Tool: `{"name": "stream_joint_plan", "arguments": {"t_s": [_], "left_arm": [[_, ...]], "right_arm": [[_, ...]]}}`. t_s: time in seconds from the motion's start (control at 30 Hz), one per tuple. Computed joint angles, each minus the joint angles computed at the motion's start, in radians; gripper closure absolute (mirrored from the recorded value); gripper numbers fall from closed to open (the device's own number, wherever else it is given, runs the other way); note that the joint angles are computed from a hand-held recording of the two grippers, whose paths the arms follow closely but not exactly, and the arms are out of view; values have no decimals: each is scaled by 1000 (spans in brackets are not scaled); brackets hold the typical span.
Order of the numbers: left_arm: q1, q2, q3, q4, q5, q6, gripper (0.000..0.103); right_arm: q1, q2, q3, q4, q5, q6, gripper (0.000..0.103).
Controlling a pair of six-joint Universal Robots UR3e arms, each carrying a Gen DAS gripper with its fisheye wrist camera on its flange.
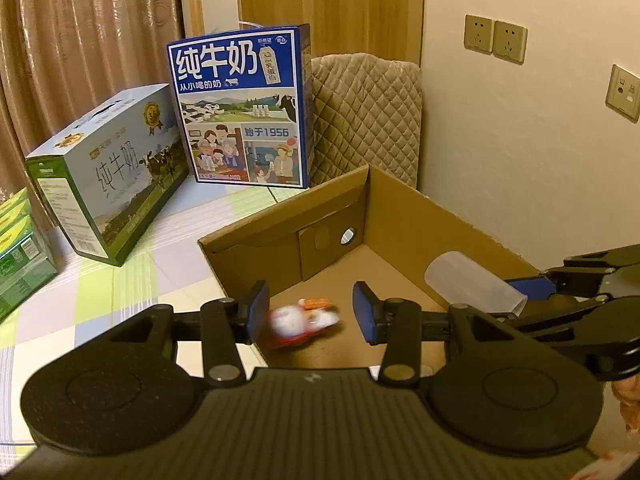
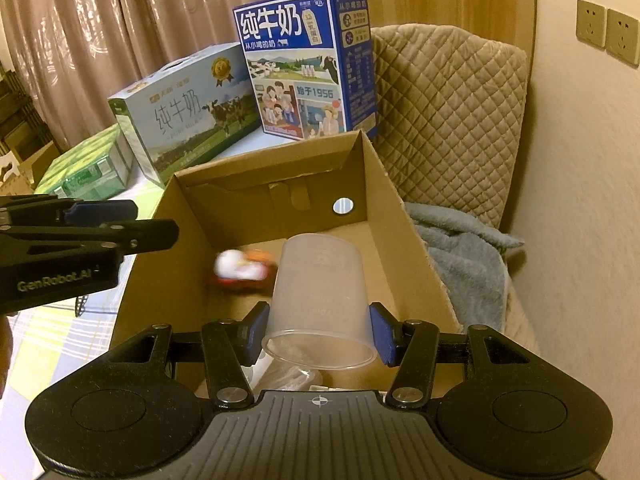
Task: Organize rigid objects
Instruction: 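Lower the red Doraemon figure into the box and open the left gripper, then lower the clear cup into the box and open the right gripper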
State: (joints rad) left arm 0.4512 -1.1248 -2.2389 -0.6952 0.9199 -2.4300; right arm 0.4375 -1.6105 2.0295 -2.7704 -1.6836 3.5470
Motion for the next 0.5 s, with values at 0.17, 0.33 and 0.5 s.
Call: {"name": "stream_joint_plan", "arguments": {"t_s": [0.17, 0.33, 0.5], "left_arm": [[37, 43, -6, -59, -25, 33, 62], [60, 69, -3, -109, -44, 56, 63], [68, 76, -3, -120, -50, 60, 62]], "right_arm": [[12, 10, -8, 3, -8, 8, 53], [25, 20, -20, 7, -19, 12, 53], [30, 32, -38, 12, -23, 12, 53]]}}
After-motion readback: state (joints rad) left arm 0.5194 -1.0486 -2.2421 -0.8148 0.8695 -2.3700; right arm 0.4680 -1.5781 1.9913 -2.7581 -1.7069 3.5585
